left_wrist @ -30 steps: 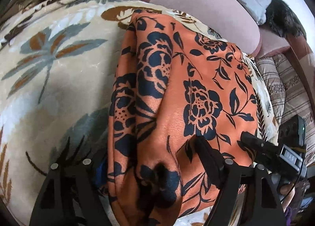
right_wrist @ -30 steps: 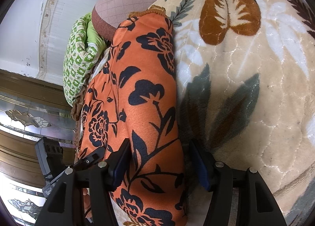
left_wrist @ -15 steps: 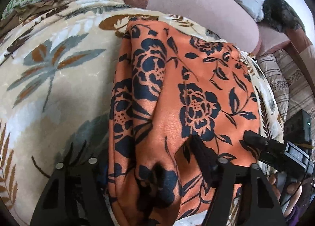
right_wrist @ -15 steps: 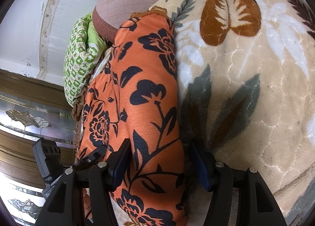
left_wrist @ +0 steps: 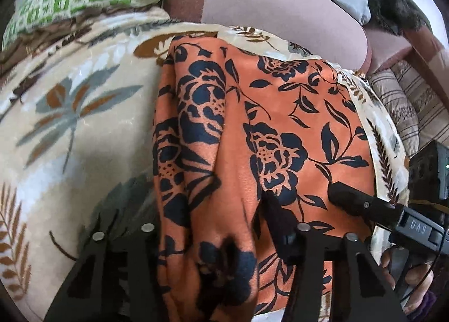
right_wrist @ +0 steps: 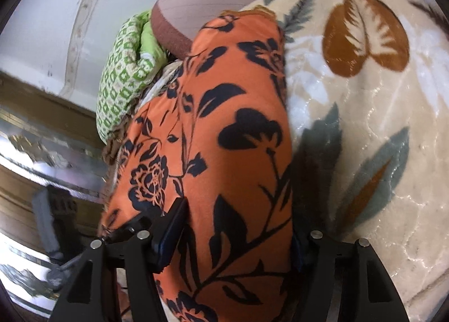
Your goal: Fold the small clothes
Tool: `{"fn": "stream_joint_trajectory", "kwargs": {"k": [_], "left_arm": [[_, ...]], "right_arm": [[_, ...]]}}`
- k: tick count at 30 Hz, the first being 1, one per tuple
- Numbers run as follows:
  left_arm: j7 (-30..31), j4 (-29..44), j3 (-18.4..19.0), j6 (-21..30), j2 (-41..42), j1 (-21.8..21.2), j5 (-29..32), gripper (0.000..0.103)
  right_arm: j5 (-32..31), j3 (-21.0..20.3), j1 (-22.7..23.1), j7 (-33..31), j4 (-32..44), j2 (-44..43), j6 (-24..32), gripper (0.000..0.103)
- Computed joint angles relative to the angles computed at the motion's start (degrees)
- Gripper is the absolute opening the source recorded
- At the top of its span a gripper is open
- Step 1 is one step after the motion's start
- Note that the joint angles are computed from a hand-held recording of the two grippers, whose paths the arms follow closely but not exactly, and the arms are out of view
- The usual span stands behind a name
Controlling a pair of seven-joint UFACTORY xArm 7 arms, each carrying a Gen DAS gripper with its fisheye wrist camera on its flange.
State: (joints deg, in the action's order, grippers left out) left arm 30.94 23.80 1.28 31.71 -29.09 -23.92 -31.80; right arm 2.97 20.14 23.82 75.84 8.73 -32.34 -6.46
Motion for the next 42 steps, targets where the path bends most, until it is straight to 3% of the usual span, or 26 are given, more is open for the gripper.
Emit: {"fn": "stream_joint_trajectory", "kwargs": {"k": [2, 8, 33, 42], "left_arm": [[-0.3, -0.4, -0.7, -1.0, -0.5, 0.3, 1.0, 0.050], [-1.6, -1.2, -1.2, -3.0, -1.0, -0.1, 3.8, 0.048], [-3.4, -1.3, -0.5, -3.8, -0.4, -1.3, 4.9, 0.054], [-3.3, -1.3, -0.3, -4.5, 0.2, -1.5, 4.6, 0.060]], "right_arm": [[-0.2, 1.3, -1.0, 0.2, 0.2, -0.1, -0.2, 0.064], [0.6, -1.2, 1.0, 0.7, -1.6, 1.2, -4.5, 0.063], [1.5, -3.2, 2.9, -0.2, -2.5, 1.2, -5.4, 0.063], [1.8, -3.7, 3.1, 0.0, -2.7, 1.4, -6.2, 0.064]]}}
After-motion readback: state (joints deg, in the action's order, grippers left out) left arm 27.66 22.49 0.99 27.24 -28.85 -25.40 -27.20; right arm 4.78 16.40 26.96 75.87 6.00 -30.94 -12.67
